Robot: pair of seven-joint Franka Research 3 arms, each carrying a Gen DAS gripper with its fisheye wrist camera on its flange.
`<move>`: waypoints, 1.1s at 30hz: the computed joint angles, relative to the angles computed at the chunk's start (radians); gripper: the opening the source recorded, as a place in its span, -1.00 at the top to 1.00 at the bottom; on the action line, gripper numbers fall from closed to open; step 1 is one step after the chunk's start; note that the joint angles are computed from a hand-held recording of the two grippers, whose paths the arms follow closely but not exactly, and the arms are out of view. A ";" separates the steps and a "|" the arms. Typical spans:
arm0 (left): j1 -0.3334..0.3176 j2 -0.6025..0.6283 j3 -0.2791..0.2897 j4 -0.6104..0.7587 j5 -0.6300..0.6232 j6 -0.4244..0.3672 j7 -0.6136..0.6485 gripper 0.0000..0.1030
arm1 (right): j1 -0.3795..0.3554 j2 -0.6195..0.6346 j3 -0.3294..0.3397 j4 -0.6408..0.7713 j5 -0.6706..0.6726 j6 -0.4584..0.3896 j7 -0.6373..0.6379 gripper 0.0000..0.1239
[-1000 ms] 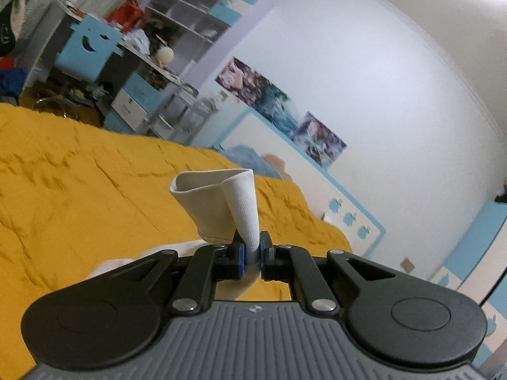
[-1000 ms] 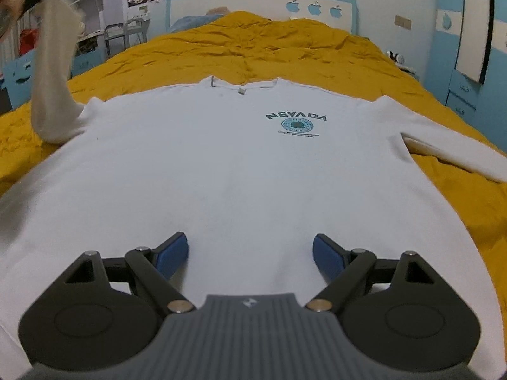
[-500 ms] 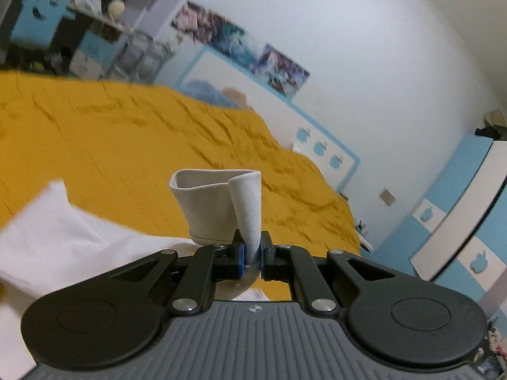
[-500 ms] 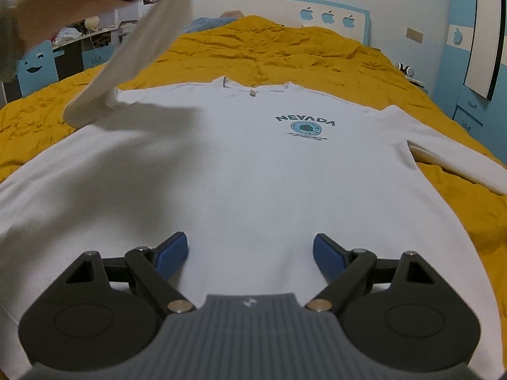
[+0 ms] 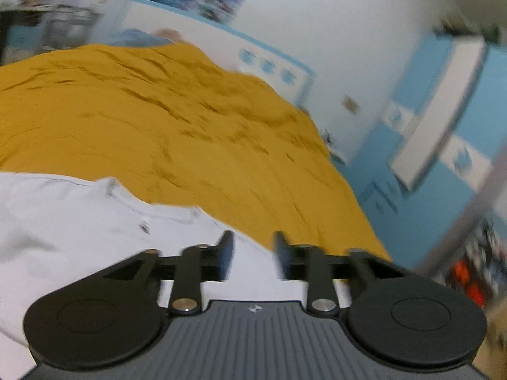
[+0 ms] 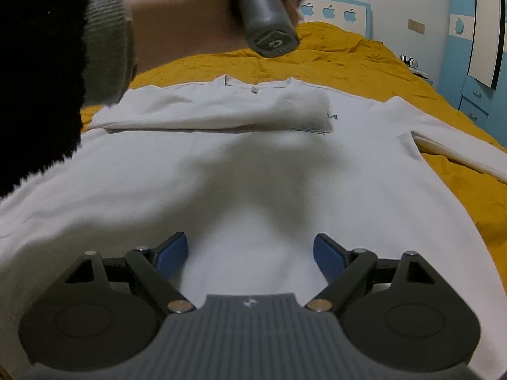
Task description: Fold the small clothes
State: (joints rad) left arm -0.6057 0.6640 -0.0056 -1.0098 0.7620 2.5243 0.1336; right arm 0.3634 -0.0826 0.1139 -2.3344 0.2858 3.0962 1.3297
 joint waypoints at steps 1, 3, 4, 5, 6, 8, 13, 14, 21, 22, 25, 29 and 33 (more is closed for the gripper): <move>0.033 -0.010 -0.050 -0.017 -0.031 0.027 0.077 -0.27 | 0.000 0.001 0.000 0.001 0.000 -0.001 0.001 -0.35; 0.058 -0.066 -0.077 -0.111 -0.074 0.118 0.143 -0.34 | 0.001 0.004 -0.002 0.006 0.004 -0.005 -0.004 -0.35; 0.057 -0.106 -0.073 -0.171 -0.070 0.156 0.136 -0.34 | 0.002 0.003 -0.003 0.004 0.006 -0.006 -0.007 -0.35; 0.054 -0.159 -0.062 -0.242 -0.054 0.183 0.117 -0.36 | 0.002 0.004 -0.002 0.005 0.007 -0.005 -0.008 -0.35; 0.044 -0.219 -0.046 -0.315 -0.023 0.187 0.085 -0.38 | 0.007 0.005 -0.006 0.006 0.020 -0.004 -0.019 -0.35; 0.022 -0.315 -0.028 -0.411 0.061 0.121 0.018 -0.43 | 0.016 0.005 -0.013 0.005 0.052 0.000 -0.045 -0.35; -0.007 -0.542 -0.066 -0.618 0.187 -0.284 -0.012 -0.45 | 0.083 0.003 -0.057 0.019 0.253 0.008 -0.227 -0.33; -0.005 -0.575 -0.081 -0.655 0.202 -0.344 -0.013 -0.45 | 0.103 -0.004 -0.072 0.028 0.332 -0.001 -0.299 -0.33; 0.083 -0.776 -0.142 -0.964 0.101 -0.395 -0.172 -0.40 | 0.048 0.014 -0.096 0.189 0.499 -0.241 -0.440 -0.33; 0.098 -0.802 -0.143 -1.013 0.075 -0.344 -0.203 -0.39 | 0.026 0.040 -0.097 0.233 0.511 -0.288 -0.420 -0.33; 0.144 -0.884 -0.145 -1.168 0.023 -0.155 -0.322 -0.39 | -0.042 0.157 -0.097 0.389 0.560 -0.415 -0.345 -0.31; 0.205 -0.916 -0.186 -1.254 0.047 -0.051 -0.432 -0.39 | -0.109 0.324 -0.083 0.590 0.524 -0.492 -0.161 -0.04; 0.259 -0.921 -0.229 -1.259 0.066 -0.052 -0.390 -0.40 | -0.116 0.481 -0.073 0.771 0.402 -0.487 -0.027 0.52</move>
